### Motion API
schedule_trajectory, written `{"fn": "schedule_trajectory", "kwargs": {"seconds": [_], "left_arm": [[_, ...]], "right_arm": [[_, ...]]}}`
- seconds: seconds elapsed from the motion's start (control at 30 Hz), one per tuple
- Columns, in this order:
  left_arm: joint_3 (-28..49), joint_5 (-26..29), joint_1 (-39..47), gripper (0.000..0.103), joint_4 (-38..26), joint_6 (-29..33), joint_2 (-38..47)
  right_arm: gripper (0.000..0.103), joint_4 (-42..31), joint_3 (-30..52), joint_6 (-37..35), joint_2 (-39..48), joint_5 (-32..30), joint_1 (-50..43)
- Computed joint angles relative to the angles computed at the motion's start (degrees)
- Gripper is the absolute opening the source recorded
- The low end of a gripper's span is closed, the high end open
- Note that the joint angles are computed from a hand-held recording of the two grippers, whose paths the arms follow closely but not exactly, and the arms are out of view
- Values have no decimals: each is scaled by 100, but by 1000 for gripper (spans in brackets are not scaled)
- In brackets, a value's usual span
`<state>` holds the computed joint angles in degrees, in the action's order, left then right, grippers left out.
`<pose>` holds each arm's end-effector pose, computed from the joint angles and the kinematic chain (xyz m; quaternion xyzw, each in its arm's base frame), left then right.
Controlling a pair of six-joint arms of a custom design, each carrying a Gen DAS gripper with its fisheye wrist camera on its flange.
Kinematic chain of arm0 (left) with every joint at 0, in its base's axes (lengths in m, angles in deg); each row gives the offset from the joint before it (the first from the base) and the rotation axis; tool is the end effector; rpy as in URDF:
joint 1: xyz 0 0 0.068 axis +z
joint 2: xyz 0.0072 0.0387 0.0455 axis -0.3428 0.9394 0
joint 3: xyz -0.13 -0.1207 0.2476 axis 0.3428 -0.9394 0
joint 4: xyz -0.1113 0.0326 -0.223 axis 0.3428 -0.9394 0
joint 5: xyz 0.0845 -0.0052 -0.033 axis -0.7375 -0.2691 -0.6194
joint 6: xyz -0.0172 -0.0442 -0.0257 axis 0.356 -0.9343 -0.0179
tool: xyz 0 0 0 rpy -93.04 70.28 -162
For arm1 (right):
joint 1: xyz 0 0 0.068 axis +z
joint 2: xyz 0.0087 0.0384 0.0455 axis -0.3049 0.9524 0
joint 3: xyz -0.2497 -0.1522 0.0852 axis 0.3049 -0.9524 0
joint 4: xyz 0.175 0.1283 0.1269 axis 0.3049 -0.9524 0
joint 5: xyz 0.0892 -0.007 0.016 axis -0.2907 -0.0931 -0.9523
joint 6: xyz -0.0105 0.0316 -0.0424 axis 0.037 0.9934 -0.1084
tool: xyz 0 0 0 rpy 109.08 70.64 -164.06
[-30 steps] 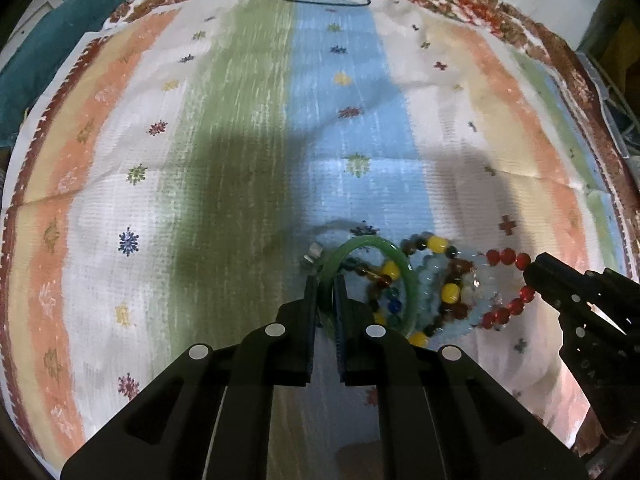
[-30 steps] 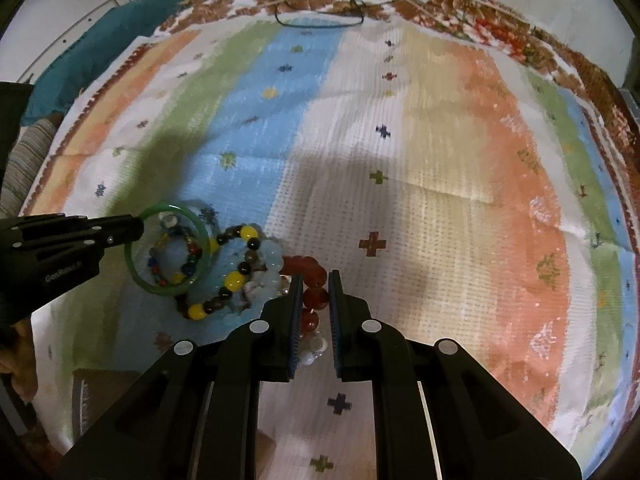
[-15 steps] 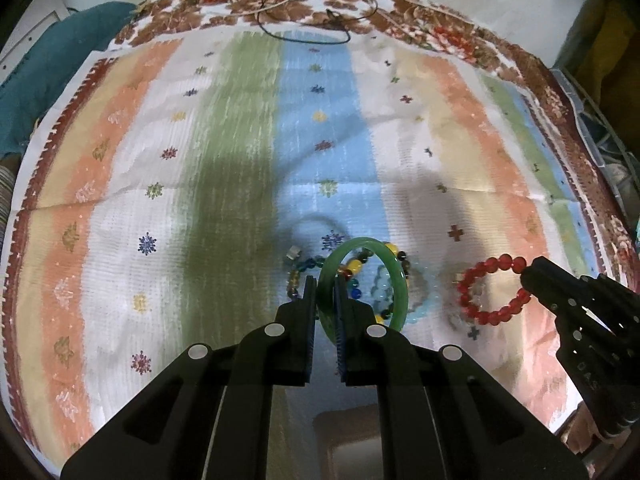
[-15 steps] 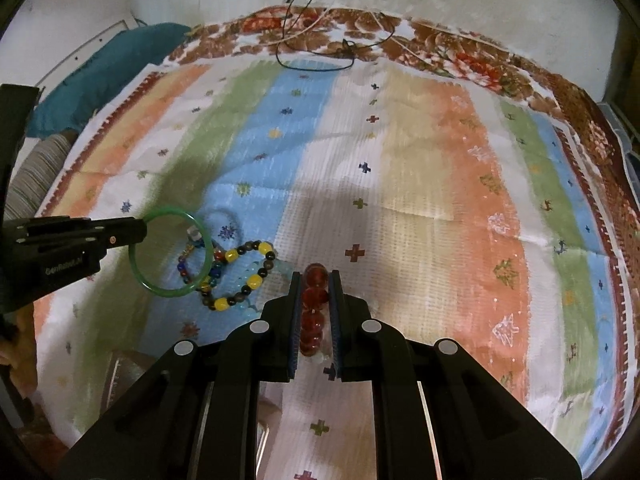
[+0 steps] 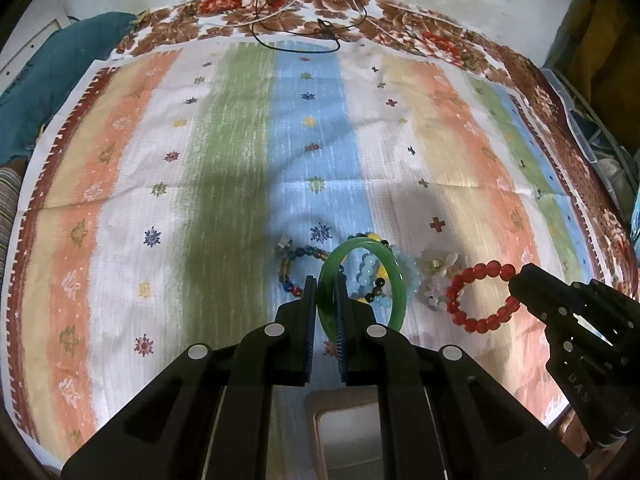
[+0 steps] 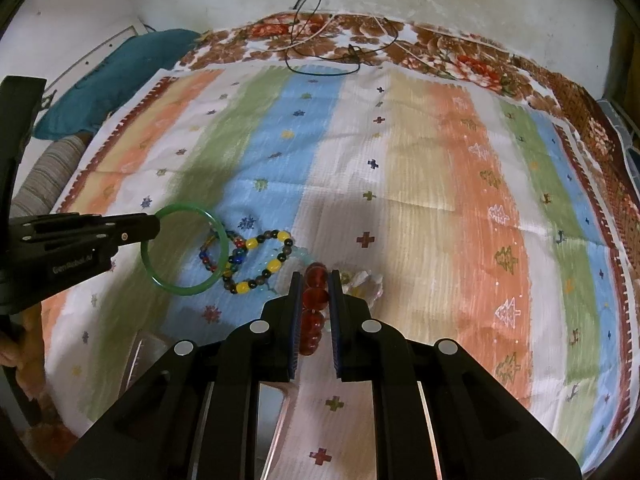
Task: Organize jewelry
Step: 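Lift both held bracelets and carry them over the silver tin, then lower both bracelets into the tin and open both tools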
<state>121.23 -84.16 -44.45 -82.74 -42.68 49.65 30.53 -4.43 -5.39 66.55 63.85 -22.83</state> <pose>0.3037 -0.1409 0.1419 0.1255 0.9633 -0.1072 0.2118 0.2291 -0.0169 0.1619 -0.0012 0.9608 0.0238 0.2761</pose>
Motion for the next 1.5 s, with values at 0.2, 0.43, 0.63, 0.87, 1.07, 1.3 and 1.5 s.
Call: {"fn": "schedule_trajectory", "kwargs": {"seconds": [0.2, 0.43, 0.63, 0.87, 1.07, 1.3, 1.5], "left_arm": [[-352, -45, -52, 8, 59, -1, -422], [-759, -56, -112, 8, 82, -47, -946], [-1059, -117, -244, 8, 89, -121, -1301], [-1404, -249, -500, 8, 82, -265, -1808], [-1631, -248, -545, 8, 87, -308, -2079], [-1900, -199, -598, 8, 62, -324, -2421], [-2039, -377, -900, 8, 15, -408, -2505]], "right_arm": [[13, -158, -187, 71, -469, 1, 115], [13, -454, -333, 208, -1140, 15, 289], [13, -653, -441, 311, -1560, 29, 425], [13, -843, -571, 440, -1940, -19, 521], [14, -1068, -694, 494, -2361, -84, 556], [14, -1370, -899, 631, -2840, -79, 691], [14, -1532, -1021, 704, -3061, -119, 737]]}}
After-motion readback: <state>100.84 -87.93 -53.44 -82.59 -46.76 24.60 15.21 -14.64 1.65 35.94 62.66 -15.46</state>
